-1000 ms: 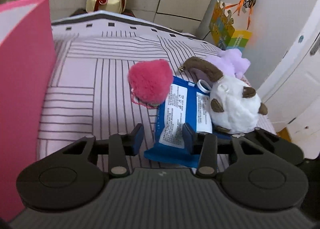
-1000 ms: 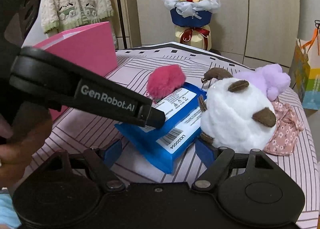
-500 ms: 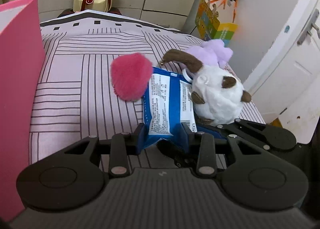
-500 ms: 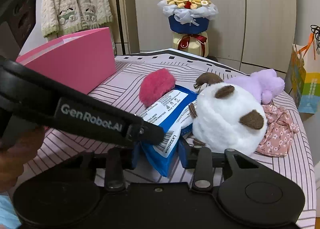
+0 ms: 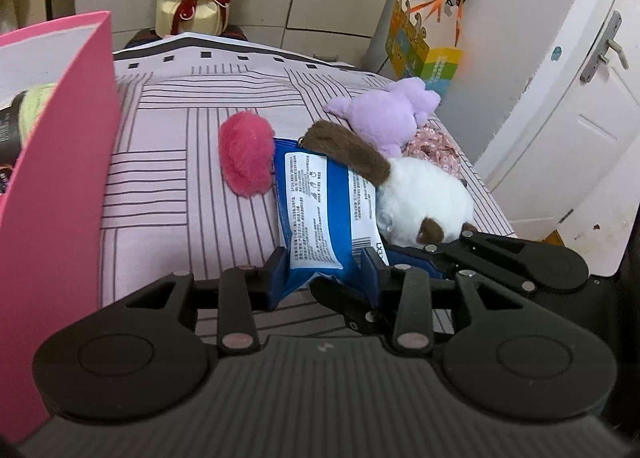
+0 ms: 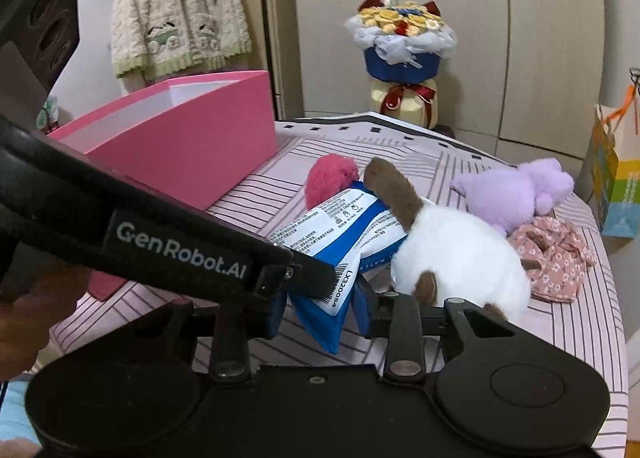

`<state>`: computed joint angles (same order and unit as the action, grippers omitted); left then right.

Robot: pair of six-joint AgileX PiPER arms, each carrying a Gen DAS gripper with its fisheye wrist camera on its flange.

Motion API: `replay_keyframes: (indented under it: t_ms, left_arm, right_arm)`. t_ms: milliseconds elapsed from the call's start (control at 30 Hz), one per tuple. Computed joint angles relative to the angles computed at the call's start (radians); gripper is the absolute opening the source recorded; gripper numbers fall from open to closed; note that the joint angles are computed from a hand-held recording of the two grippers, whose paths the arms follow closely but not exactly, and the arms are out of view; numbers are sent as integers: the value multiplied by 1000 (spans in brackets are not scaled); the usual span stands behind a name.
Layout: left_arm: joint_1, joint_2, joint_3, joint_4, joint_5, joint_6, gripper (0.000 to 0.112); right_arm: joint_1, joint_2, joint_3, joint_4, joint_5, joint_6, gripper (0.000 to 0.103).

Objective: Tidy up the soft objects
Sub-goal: 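Lift the blue wipe pack with both grippers and carry it over the box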

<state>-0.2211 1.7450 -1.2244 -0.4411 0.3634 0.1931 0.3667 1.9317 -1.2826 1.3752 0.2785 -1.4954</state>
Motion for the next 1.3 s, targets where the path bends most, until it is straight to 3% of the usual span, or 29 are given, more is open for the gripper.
replay_keyframes:
  t_ms: [167, 333, 467, 667, 1300]
  left_arm:
    - [-11, -70, 59, 58, -20, -59, 37]
    - [-26, -143, 77, 179, 31, -159, 39]
    - [-39, -204, 91, 289, 81, -256, 40]
    - [-45, -289, 150, 344, 117, -310, 40]
    - [19, -630, 359, 212, 211, -160, 40]
  right_arm:
    - [6, -41, 28, 23, 14, -34, 40]
    - [2, -88, 28, -128, 76, 151, 40]
    - [16, -122, 44, -152, 100, 180, 40]
    - [55, -172, 66, -292, 110, 313, 40]
    - [242, -403, 180, -831, 97, 825, 40]
